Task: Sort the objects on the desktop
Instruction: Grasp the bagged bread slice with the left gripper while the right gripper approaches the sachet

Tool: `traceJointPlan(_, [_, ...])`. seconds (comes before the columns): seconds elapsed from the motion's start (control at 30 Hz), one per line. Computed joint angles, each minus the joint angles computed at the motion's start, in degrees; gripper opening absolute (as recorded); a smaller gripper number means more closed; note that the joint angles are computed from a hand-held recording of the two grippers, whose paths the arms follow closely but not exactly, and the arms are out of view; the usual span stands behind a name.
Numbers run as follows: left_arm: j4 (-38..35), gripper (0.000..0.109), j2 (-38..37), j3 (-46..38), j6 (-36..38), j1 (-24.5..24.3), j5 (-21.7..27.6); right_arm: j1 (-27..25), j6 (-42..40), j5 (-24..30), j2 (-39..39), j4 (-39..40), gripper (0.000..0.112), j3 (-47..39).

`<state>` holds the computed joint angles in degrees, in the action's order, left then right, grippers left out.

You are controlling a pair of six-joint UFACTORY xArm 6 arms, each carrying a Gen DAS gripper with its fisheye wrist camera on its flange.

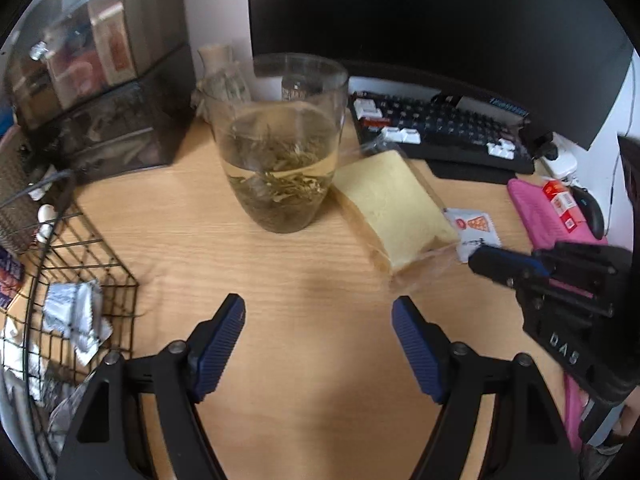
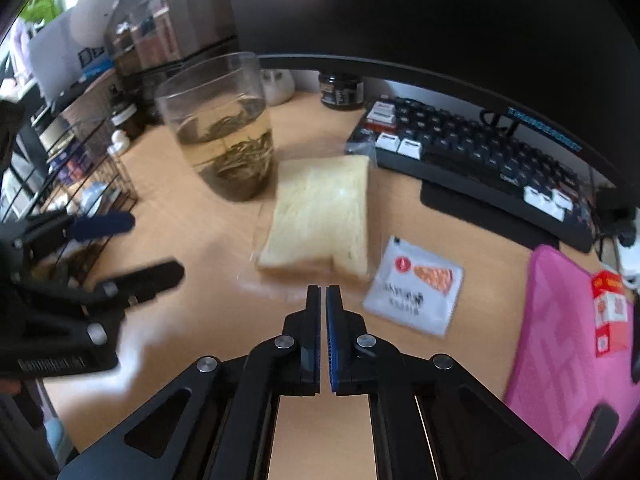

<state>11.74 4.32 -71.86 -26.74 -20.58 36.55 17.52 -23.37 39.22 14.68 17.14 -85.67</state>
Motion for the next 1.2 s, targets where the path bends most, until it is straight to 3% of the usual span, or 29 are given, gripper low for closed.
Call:
traceJointPlan(0.33, [-4.4, 0.079, 1.8, -0.3, 4.9, 1.7, -0.6, 2.1, 3.7, 2.7, 14.2, -3.9, 0.004, -17.3])
traceJointPlan(0.43, [-4.1, 0.079, 1.1, 0.5, 5.0, 1.8, -0.4, 2.7, 3.3, -0.9, 11.5, -4.0, 0.003, -12.1])
traceJointPlan(0.77, [-3.7, 0.079, -2.8, 3.8, 3.7, 0.3, -0.5, 1.5, -4.8, 4.6, -3.8, 5.8, 0.003, 5.9])
traceJointPlan(0.93, [-2.6, 0.079, -3.9, 4.3, 2.2, -1.9, 0.2, 0.2, -7.0, 1.6, -11.9, 9.3, 0.004, 15.2])
traceJointPlan(1.2, [-2.6, 0.079, 0.3, -1.3, 0.3, -6.4, 3.4, -5.0, -1.6, -1.5, -15.2, 0.5, 0.004, 19.8])
